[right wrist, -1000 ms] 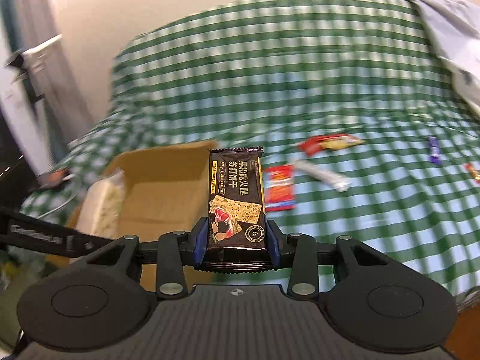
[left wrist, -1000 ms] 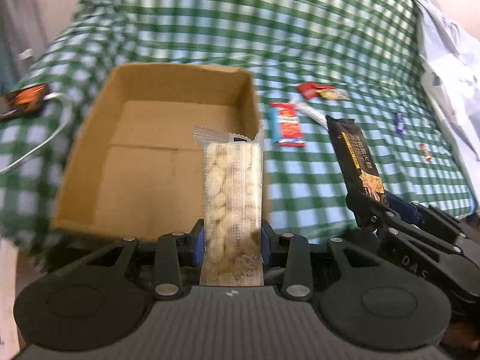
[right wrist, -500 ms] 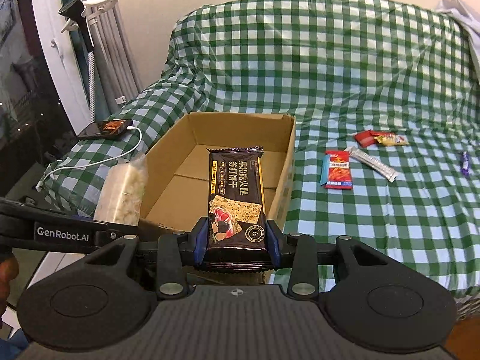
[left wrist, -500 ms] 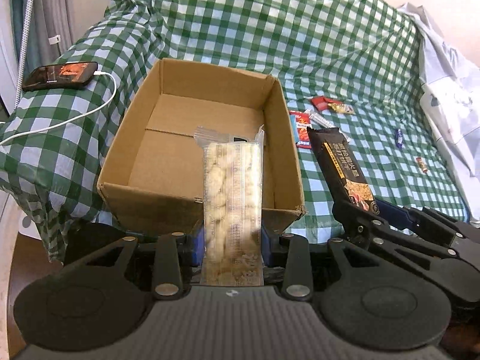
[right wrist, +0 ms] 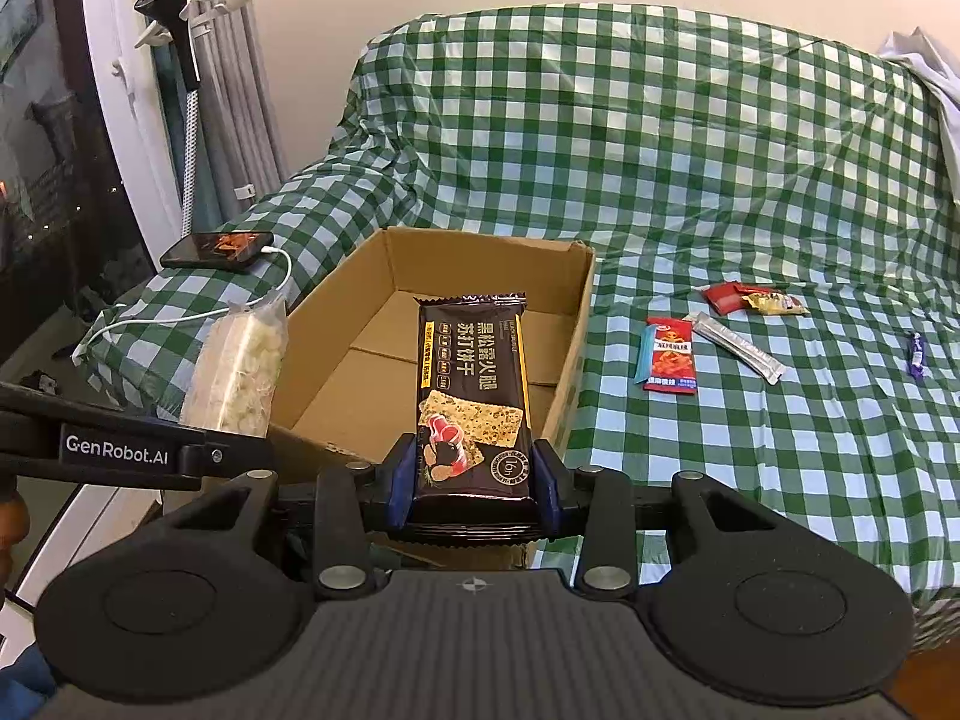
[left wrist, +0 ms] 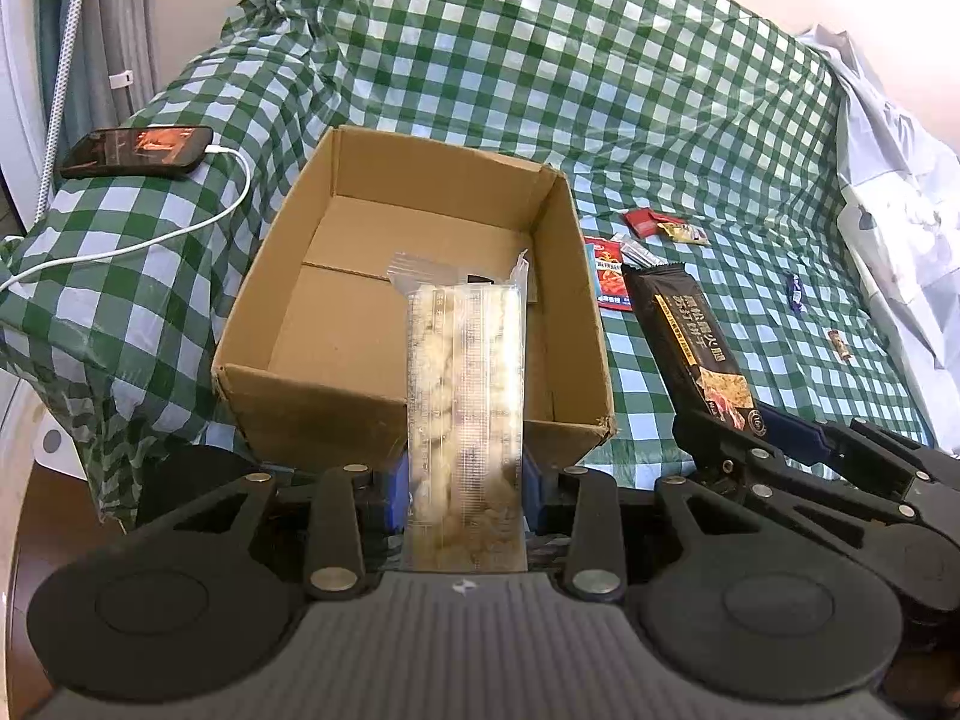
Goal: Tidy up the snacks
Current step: 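Carry the nut bar bag and biscuit pack over the cardboard box with both tools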
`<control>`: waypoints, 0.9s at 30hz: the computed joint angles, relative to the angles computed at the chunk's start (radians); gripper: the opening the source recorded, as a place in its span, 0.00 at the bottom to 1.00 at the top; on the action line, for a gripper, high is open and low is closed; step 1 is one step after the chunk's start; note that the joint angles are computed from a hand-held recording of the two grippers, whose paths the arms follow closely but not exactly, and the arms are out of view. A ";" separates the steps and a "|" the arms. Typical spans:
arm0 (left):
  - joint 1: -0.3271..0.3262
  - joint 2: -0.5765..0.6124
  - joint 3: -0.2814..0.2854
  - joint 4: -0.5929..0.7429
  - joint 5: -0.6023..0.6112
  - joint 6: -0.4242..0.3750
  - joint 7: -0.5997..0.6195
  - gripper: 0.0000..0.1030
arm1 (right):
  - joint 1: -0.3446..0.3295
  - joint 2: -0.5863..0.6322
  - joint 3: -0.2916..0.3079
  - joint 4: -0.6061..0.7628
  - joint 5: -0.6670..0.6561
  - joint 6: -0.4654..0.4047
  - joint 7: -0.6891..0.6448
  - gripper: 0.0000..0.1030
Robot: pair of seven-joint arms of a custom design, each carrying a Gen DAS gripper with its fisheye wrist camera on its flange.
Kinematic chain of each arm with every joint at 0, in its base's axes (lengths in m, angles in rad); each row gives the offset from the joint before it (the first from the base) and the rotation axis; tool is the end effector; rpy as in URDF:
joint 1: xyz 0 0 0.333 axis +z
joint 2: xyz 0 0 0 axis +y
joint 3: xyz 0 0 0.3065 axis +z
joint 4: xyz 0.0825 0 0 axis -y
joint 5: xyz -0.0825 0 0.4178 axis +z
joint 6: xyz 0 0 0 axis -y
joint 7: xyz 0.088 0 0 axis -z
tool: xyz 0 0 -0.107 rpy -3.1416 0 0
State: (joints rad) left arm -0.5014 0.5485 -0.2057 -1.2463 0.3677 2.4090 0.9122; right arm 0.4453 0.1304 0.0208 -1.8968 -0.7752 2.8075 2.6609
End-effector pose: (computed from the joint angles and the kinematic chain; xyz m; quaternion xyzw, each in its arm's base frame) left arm 0.6271 -0.4776 0.5090 -0.6063 0.7260 -0.2913 0.1430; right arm 0.5790 0.3283 0.4897 -0.6420 0.6336 -0.2519 0.3507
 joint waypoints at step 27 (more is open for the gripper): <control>-0.012 0.059 0.003 0.092 -0.024 -0.061 0.032 0.39 | -0.002 0.007 -0.004 -0.010 0.057 0.014 -0.044 0.40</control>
